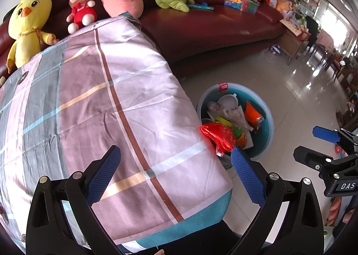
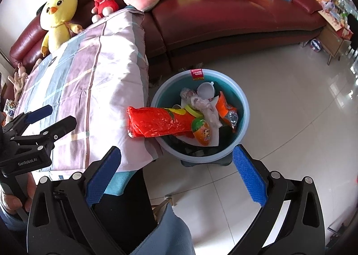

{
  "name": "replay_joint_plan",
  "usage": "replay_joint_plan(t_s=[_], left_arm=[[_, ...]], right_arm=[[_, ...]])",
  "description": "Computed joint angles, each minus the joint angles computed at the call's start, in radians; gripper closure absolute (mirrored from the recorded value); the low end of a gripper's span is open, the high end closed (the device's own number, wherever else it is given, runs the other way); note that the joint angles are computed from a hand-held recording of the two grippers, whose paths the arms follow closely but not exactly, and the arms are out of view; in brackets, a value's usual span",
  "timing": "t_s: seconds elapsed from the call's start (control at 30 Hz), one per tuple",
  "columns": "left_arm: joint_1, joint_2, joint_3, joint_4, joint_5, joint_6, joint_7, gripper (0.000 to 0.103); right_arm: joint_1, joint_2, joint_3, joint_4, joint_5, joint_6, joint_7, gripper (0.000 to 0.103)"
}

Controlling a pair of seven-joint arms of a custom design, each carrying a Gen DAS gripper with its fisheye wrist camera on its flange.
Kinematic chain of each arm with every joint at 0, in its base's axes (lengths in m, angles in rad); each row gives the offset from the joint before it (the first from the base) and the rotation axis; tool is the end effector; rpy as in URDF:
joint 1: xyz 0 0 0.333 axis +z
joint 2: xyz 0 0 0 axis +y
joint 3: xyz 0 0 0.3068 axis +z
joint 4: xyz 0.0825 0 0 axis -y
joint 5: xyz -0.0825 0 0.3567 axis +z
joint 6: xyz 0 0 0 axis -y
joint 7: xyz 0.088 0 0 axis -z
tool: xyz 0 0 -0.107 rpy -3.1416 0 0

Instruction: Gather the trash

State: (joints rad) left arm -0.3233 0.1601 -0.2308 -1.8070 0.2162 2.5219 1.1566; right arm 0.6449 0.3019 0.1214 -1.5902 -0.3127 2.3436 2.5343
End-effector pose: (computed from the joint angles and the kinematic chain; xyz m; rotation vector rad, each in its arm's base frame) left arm 0.5320 -0.3215 0.5189 -1.6755 2.1947 -0.6995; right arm 0.4858 0.4472 0.5109 -1.8395 1.9216 -0.2700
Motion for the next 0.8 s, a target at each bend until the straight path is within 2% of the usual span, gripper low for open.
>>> replay_joint_plan(t_s=[0.8], left_arm=[[-0.004,0.002,0.000,-0.030,0.019,0.024,-0.013,0.004]], right_arm=[[0.003,0.013,-0.001,-0.013,0.014,-0.009,0.006,0.007]])
